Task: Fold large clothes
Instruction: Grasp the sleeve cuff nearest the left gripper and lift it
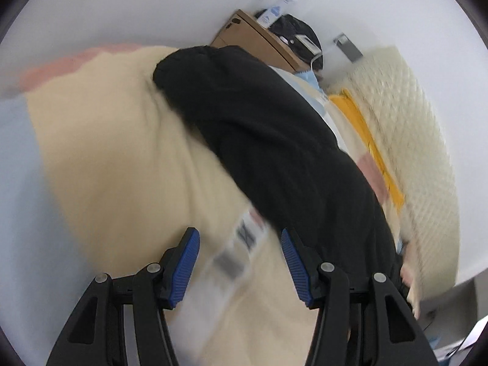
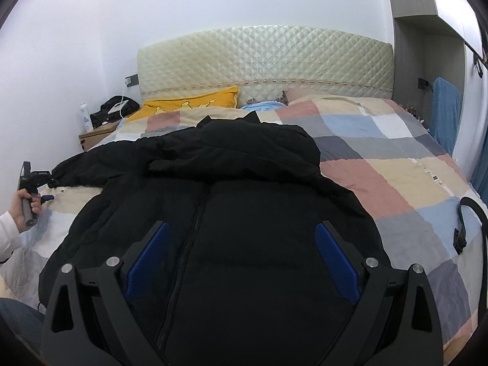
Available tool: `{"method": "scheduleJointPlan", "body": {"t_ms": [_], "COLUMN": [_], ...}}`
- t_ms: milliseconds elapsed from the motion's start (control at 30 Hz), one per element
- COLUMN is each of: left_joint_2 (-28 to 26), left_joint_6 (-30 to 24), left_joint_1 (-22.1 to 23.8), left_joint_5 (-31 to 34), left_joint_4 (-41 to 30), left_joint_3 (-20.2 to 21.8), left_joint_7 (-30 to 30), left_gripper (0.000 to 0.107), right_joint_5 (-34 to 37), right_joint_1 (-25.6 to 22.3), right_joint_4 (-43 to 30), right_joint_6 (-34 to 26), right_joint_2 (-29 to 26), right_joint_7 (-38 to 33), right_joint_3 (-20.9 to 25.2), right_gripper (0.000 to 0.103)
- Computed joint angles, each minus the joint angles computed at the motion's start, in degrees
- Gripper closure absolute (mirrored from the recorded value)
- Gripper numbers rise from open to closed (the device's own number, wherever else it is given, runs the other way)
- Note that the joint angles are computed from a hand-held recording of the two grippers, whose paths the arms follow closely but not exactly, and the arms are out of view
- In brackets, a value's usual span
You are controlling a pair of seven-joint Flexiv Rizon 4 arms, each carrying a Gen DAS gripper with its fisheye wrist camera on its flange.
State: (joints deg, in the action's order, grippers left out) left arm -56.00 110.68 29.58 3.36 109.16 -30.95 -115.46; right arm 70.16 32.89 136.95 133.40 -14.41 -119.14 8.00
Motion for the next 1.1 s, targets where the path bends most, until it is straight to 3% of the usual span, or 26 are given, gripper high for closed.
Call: {"method": "scheduleJointPlan", "body": {"t_ms": [133, 233, 333, 400, 433, 500, 567, 600, 667, 800, 933, 1100], "left_joint_2": [-6.47, -5.58, -6.38, -5.58, -4.62, -3.23, -2.40, -1.91, -0.26, 4.96, 10.44, 15.95], "left_joint_6": [2.78, 2.10, 2.08, -2.51, -5.67, -6.51, -6.04, -5.07, -4.28, -3.14, -10.67, -11.80], "left_joint_1": [0.99, -4.25, -6.42, -10.92, -13.48, -18.87, -20.67, -20.67, -21.53, -24.79, -34.39, -41.04], "left_joint_5": [1.21, -2.22, -4.52, -8.59, -10.49, -14.08, -16.30, -16.72, -17.68, -19.39, -22.85, -23.63], "left_joint_4": [-6.20, -10.15, -13.57, -17.65, -18.93, -19.78, -19.45, -18.73, -17.45, -13.47, -12.40, -10.38], "left_joint_3": [-2.43, 3.21, 5.33, 10.78, 14.09, 20.68, 22.37, 22.03, 22.84, 26.56, 37.85, 44.19], "left_joint_7": [-0.32, -0.94, -2.04, -1.12, 0.18, 1.40, 1.92, 2.06, 2.56, 4.03, 7.93, 8.40], "left_gripper": [0.045, 0.044, 0.043, 0.043, 0.048, 0.064, 0.089, 0.092, 0.098, 0.099, 0.099, 0.099], "right_joint_5": [1.36, 2.98, 7.71, 9.26, 9.79, 9.36, 9.84, 10.21, 9.53, 5.12, 1.57, -1.31], "right_joint_1": [-0.18, -0.55, -0.24, -1.10, -1.58, -2.70, -3.27, -3.29, -3.54, -4.27, -3.61, -2.83], "right_joint_4": [-2.19, -4.31, -7.63, -8.81, -9.25, -9.64, -9.91, -10.10, -9.70, -6.61, -3.41, 0.30], "right_joint_6": [-1.84, -4.19, -6.02, -6.42, -6.25, -6.17, -7.64, -7.77, -6.59, -3.29, -2.27, -0.97], "right_joint_2": [-0.70, -1.46, -2.34, -2.66, -2.88, -3.17, -2.66, -2.53, -2.53, -1.73, -0.38, 1.64], "right_joint_7": [-1.63, -3.85, -10.64, -13.17, -14.01, -13.87, -15.90, -17.04, -16.51, -9.64, -4.88, 0.04], "right_joint_3": [-1.27, -2.89, -5.05, -4.80, -4.45, -3.28, -3.01, -2.95, -2.06, 0.09, 0.82, 1.24], "right_gripper": [0.007, 0.007, 0.007, 0.007, 0.007, 0.007, 0.007, 0.007, 0.007, 0.007, 0.007, 0.007]}}
